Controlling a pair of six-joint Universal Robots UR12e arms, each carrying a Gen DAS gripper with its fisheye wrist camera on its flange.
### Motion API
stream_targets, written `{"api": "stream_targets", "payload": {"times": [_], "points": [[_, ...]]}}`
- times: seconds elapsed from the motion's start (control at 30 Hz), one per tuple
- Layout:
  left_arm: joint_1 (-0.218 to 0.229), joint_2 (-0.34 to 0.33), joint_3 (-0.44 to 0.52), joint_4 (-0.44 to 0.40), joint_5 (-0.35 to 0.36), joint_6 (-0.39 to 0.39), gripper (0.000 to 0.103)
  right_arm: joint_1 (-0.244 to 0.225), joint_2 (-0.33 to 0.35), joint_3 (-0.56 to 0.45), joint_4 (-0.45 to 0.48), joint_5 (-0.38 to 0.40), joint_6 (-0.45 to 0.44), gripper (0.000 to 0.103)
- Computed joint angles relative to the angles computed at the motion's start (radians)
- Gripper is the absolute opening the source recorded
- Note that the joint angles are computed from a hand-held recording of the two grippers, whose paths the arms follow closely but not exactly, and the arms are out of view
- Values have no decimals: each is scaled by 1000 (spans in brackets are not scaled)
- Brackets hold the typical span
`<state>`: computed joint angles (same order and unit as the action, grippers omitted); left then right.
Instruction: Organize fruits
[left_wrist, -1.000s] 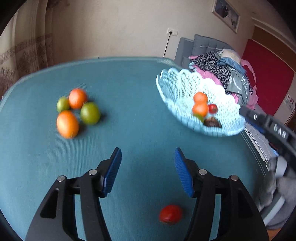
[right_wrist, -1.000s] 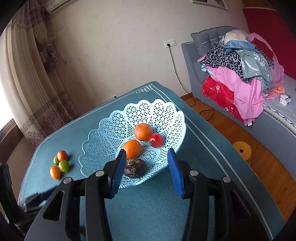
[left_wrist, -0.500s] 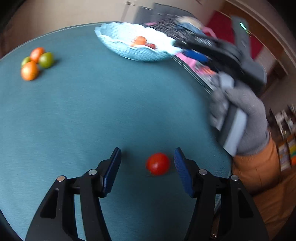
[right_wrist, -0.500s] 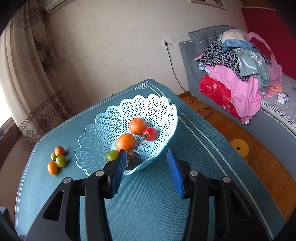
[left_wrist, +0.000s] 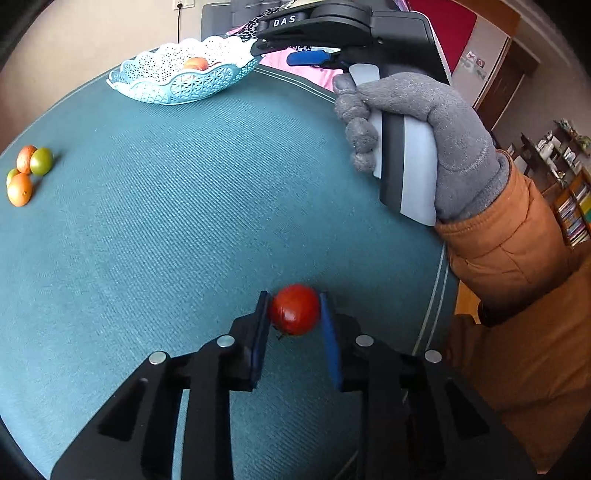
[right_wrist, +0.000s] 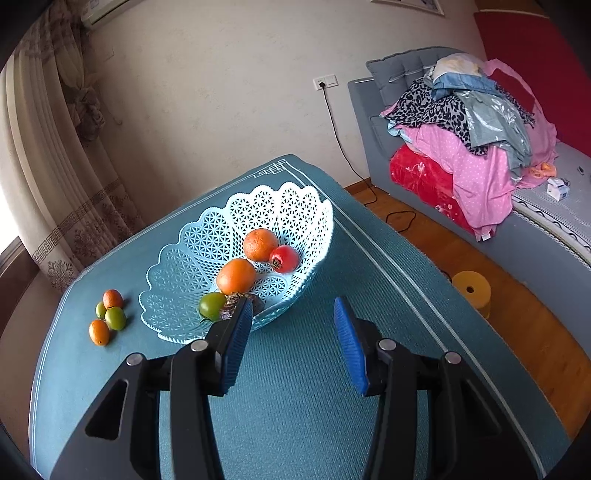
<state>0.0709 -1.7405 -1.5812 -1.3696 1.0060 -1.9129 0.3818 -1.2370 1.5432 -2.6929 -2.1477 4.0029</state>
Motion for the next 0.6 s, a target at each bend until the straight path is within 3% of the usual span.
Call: {"api": "stream_targets", "payload": {"times": [0.23, 0.4, 0.6], "points": [[14, -3, 7, 82, -77, -55, 27, 1, -2, 3, -16, -3, -4, 47], [7, -38, 55, 211, -167, -196, 27, -1, -4, 6, -20, 3, -2, 47], [-51, -114, 141, 410, -208, -407, 27, -1, -4, 8, -24, 10, -3, 47]]}}
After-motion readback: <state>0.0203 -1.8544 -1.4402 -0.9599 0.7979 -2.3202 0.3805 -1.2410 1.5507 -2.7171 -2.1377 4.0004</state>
